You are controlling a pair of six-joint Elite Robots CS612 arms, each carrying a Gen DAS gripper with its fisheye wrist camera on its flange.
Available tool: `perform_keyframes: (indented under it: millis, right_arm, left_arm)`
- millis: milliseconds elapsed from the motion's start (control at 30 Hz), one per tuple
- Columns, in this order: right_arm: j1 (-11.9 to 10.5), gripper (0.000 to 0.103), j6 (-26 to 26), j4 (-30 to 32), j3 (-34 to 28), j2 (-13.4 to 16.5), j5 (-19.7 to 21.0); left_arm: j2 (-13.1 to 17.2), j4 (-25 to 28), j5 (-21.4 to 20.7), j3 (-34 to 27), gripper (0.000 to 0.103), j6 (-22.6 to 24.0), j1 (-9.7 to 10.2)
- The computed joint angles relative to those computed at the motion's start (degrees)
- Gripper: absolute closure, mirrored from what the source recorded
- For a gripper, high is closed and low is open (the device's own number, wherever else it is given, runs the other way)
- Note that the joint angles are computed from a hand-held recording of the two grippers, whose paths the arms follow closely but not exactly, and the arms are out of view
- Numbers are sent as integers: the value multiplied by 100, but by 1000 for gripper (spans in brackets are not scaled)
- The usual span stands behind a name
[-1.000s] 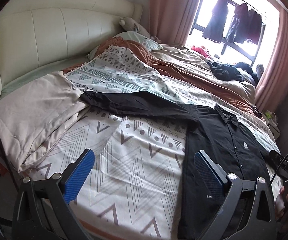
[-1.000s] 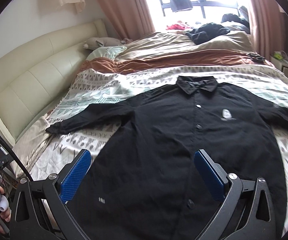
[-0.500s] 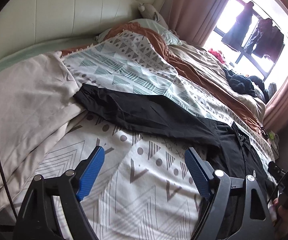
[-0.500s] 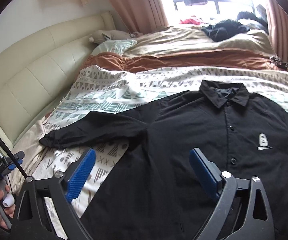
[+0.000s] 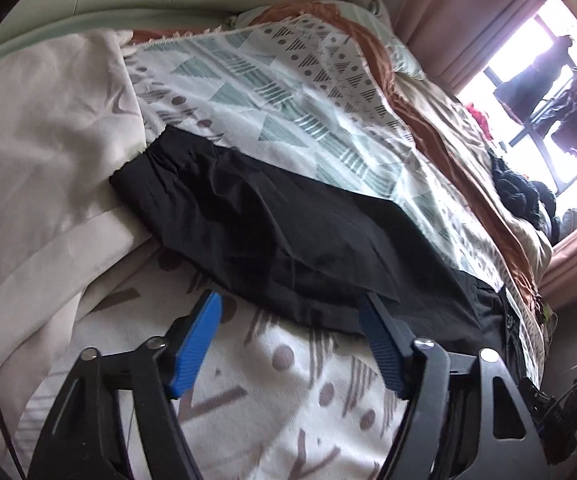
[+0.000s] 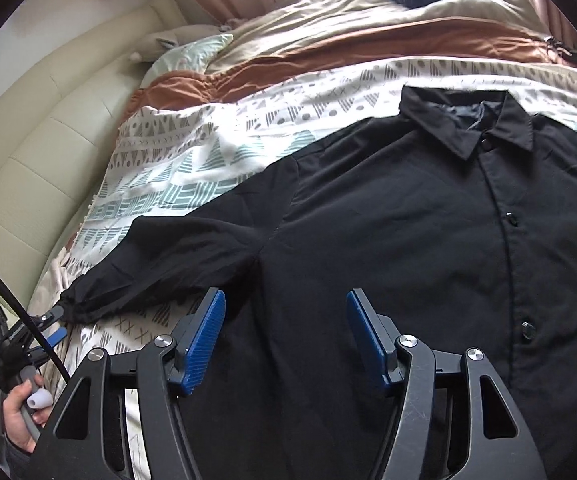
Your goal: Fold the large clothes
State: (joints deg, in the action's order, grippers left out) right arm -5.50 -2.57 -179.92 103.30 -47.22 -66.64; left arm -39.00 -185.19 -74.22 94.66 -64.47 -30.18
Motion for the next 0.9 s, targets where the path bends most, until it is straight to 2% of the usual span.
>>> perform_keyframes:
  millis: [67,167,233,300,367,533,633,700,800,900]
  right_arm:
    - [13,46,22,104,-148,106,61]
    - [10,49,113,243,-353,263,231]
    - [7,56,166,321,-484,367,329]
    - [-12,63,340,364,-617,492,484]
    - [-29,68,490,386,-717,599,596]
    - [-47,73,611,759,-1017,892,1140]
    - [-123,74,783,1225,-1252,1098,1726]
    - [-146,78,842,1385,-1354,1169,1698]
    - [-188,78,901,1495,-1457,1224,1768]
    - [-225,75,860,1571,-1437,1154,1886]
  left_arm:
    - [74,234,-120,-138,36,-163,78]
    - [161,405,-146,-273,50,-276,141]
    - [190,429,-82,-313,59,-381,155]
    - [181,455,-42,-330,75,-383,147]
    - [149,413,67,-313,81,-310,118]
    - [16,119,373,-248,90,-17,52]
    - [-83,87,546,-274,92,231,12]
    - [-162,12,615,-300,93,428,-22]
    - [-260,-42,746,-389,96,741,-83]
    - [-345,-150,801,-513,96,1091,-162]
